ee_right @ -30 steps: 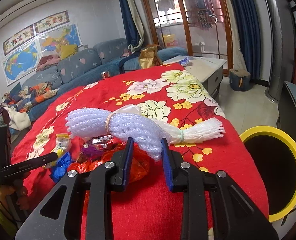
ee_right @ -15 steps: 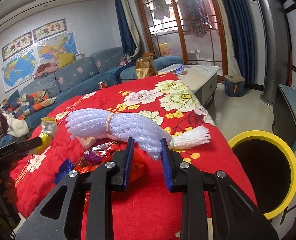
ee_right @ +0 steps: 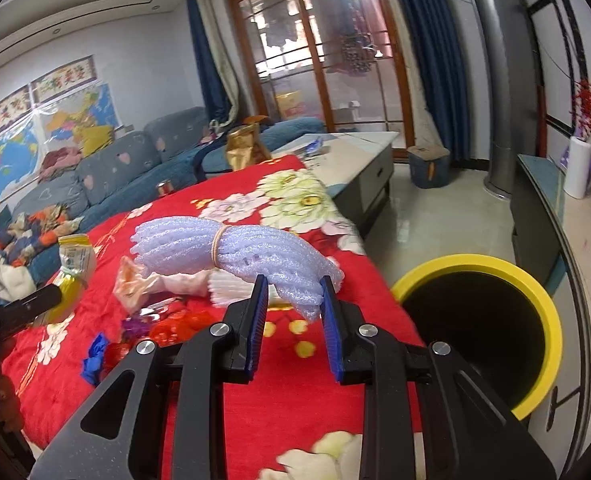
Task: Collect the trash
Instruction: 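Carry the snack bag and foam net to the yellow bin and open both tools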
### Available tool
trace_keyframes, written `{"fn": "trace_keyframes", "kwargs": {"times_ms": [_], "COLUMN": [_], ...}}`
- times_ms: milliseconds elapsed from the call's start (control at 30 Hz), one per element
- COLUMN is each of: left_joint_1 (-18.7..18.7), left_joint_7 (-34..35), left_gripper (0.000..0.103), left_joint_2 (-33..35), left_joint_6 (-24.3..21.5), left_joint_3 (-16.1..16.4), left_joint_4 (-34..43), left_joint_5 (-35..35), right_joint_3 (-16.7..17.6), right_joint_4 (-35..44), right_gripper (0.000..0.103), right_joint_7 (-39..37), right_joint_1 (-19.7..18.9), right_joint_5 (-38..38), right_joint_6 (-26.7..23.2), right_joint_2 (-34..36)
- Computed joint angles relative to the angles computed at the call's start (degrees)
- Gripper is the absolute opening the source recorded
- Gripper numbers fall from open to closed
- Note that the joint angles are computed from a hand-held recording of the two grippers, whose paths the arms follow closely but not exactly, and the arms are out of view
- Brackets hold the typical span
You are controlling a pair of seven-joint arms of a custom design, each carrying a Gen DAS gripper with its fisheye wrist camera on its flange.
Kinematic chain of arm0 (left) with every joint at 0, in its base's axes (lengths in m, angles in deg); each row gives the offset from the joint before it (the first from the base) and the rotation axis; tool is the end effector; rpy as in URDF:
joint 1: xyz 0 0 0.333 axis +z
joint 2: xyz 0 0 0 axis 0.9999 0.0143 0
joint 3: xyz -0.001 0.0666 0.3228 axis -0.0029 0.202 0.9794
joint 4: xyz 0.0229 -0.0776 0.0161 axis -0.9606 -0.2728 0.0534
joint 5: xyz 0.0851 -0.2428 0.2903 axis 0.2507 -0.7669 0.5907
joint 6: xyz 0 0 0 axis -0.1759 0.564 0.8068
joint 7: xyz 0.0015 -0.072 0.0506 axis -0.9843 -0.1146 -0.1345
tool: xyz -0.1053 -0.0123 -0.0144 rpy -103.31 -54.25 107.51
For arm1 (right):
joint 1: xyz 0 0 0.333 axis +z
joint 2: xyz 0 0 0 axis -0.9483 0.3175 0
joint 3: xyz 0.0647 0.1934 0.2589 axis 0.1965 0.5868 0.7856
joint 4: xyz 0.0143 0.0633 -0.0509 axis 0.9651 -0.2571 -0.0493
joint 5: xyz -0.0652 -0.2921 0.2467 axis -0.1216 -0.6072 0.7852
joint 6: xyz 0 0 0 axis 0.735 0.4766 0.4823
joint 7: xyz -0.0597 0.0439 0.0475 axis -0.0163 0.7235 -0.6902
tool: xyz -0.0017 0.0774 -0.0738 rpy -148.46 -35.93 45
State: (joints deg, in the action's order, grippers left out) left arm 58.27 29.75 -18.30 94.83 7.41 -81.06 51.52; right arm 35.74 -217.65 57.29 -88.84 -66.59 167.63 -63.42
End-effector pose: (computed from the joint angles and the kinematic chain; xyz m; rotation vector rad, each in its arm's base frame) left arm 0.4316 0.0000 0.5400 -1.7292 1.7995 -1.2542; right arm 0.4134 0.2347 0.5454 -1.4729 1.6104 -0.6619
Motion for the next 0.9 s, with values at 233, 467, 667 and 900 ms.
{"fn": "trace_keyframes", "kwargs": {"times_ms": [233,467,667,900], "left_joint_1": [-2.0,-4.9,-6.6,-7.2], "left_joint_7": [0.6,1.7,3.8,8.5], "left_gripper": [0.048,0.048,0.048,0.048], "left_joint_2": [0.9,2.7,5.1,7.9], "left_joint_6": [0.5,0.8,0.3,-0.7], "left_joint_3": [-2.1,-3.1,-4.7,-7.8], "left_joint_4": [0.1,1.3,3.1,5.3], "left_joint_5": [0.1,-0.4,-2.6,-7.4], "right_joint_3": [-2.4,-4.4,-5.4,-6.6], "right_joint_4": [-2.8,-4.7,-6.2,-8.7], "right_gripper": [0.025,0.025,0.025,0.025], "right_joint_7": [0.9,1.4,2.8,5.1], "right_joint_1": [-0.1,-0.4,-1.7,-3.2], "right_joint_5": [1.3,2.6,3.1,3.3], "right_joint_6": [-0.5,-1.4,-2.2,-3.8], "right_joint_2": [-2.6,-4.5,-5.6,-7.6]}}
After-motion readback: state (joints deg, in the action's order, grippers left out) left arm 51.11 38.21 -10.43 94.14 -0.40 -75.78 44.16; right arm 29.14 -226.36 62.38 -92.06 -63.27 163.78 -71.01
